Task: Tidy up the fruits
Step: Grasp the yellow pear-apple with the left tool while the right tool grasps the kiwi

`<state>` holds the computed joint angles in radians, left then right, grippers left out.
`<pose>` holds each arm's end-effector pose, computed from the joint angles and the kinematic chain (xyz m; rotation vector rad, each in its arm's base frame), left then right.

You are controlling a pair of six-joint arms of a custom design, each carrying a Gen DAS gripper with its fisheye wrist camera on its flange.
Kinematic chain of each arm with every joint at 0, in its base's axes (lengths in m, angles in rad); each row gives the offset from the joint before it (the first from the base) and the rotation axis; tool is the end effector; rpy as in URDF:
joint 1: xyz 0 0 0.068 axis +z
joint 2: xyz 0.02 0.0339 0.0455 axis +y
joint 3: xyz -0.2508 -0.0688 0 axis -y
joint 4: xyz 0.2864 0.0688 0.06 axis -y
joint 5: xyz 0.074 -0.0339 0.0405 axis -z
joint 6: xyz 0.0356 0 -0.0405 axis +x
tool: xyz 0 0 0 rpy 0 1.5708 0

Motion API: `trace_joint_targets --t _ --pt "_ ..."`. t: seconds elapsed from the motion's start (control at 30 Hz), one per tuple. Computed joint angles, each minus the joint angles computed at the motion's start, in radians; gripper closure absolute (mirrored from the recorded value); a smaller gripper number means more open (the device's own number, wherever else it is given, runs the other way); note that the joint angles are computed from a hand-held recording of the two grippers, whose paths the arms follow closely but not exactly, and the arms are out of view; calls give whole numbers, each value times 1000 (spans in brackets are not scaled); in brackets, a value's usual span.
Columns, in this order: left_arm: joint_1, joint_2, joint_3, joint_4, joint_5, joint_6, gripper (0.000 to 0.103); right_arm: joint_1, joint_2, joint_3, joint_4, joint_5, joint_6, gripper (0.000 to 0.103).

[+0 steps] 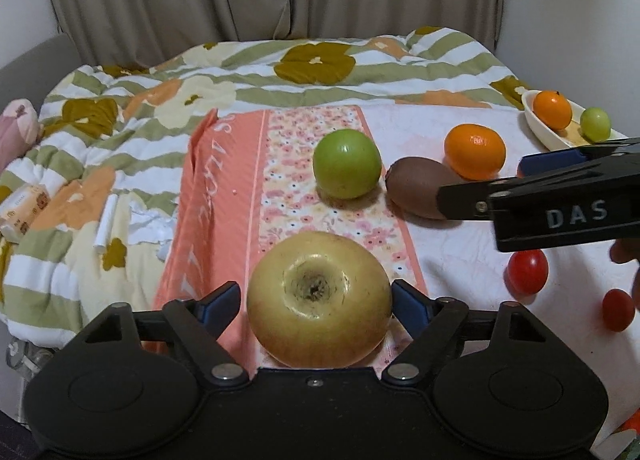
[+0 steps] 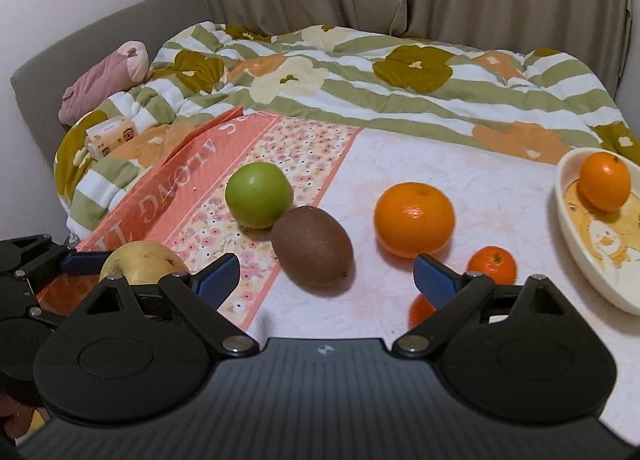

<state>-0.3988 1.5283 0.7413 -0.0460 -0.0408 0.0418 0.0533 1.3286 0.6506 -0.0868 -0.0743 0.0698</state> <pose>0.3026 -0.1259 0.1225 0.5073 2.3521 -0.1168 0.2990 0.0186 0.1483 -0.0178 2.3376 0.1480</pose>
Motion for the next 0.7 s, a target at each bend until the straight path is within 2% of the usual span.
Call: trace_joint_targets --t 0.5,0.57,0.7 --pt "10 2 -2 10 23 14 23 22 192 91 76 7 25 2" --pt "9 -2 -7 12 22 13 23 21 211 102 80 -4 21 12" --pt "6 -11 -16 9 17 13 23 28 255 135 67 -9 13 19"
